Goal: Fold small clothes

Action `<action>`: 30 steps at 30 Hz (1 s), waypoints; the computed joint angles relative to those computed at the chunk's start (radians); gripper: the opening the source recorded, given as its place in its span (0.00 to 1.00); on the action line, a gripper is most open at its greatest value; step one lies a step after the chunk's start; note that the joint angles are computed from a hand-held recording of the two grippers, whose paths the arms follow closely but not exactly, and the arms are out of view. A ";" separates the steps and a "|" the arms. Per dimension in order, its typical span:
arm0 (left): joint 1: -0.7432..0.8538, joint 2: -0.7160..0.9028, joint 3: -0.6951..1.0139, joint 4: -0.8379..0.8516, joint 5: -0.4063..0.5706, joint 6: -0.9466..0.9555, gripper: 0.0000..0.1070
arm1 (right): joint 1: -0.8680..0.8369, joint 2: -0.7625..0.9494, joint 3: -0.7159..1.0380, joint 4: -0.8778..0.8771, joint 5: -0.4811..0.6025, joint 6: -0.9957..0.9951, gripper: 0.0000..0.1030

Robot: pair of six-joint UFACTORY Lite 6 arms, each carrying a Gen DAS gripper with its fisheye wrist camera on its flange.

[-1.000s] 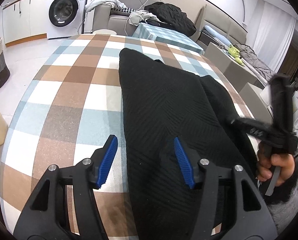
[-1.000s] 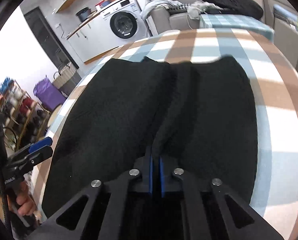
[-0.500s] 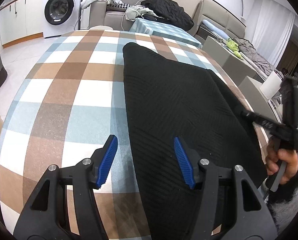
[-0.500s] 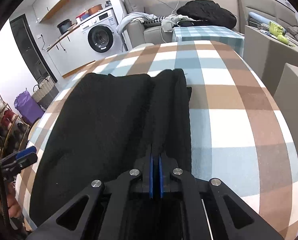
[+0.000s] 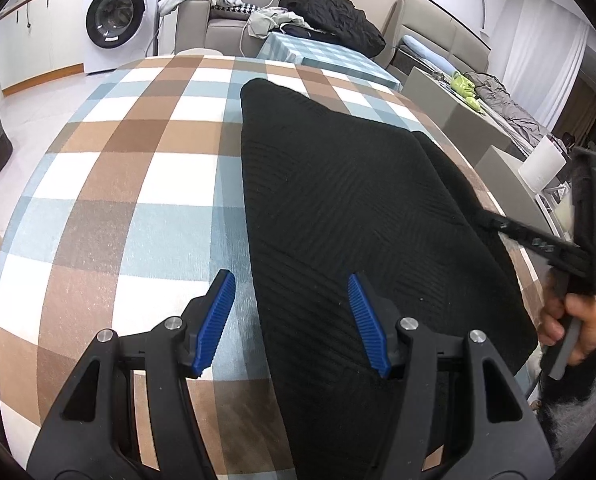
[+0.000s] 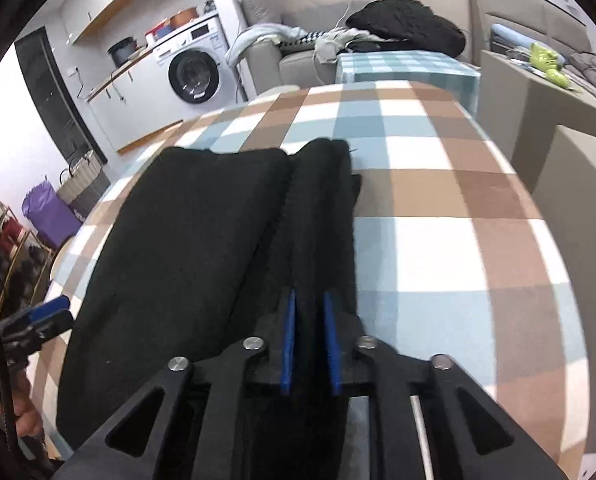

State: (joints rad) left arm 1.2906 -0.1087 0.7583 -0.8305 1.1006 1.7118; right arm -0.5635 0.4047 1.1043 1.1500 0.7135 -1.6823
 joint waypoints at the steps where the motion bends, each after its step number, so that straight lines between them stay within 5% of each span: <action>1: -0.001 0.000 -0.002 0.001 -0.003 -0.001 0.52 | -0.016 -0.025 -0.014 0.003 0.013 -0.006 0.17; 8: -0.006 -0.003 0.003 -0.005 0.011 -0.003 0.52 | -0.025 -0.029 0.036 -0.093 0.269 0.121 0.27; 11: -0.006 -0.011 0.004 -0.001 0.016 -0.010 0.52 | 0.086 0.053 0.071 -0.171 0.174 0.222 0.29; 14: 0.002 -0.030 0.002 0.004 0.040 -0.008 0.52 | 0.126 0.028 0.048 -0.160 0.117 0.178 0.10; 19: -0.004 -0.065 -0.023 0.015 0.075 0.000 0.57 | 0.069 -0.170 -0.066 -0.060 0.124 0.051 0.09; 22: -0.035 -0.088 -0.066 0.028 0.038 0.007 0.57 | 0.119 -0.117 -0.070 -0.091 -0.034 0.096 0.09; 24: -0.049 -0.107 -0.097 0.045 0.006 0.006 0.57 | 0.128 -0.052 -0.038 -0.108 -0.047 0.127 0.12; 30: 0.010 -0.095 -0.111 0.079 0.015 0.041 0.57 | -0.055 -0.022 0.006 -0.176 0.246 0.112 0.25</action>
State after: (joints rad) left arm 1.3008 -0.2035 0.6471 -0.7517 1.1151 1.7529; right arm -0.6186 0.3826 1.1106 0.9741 0.9595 -1.5701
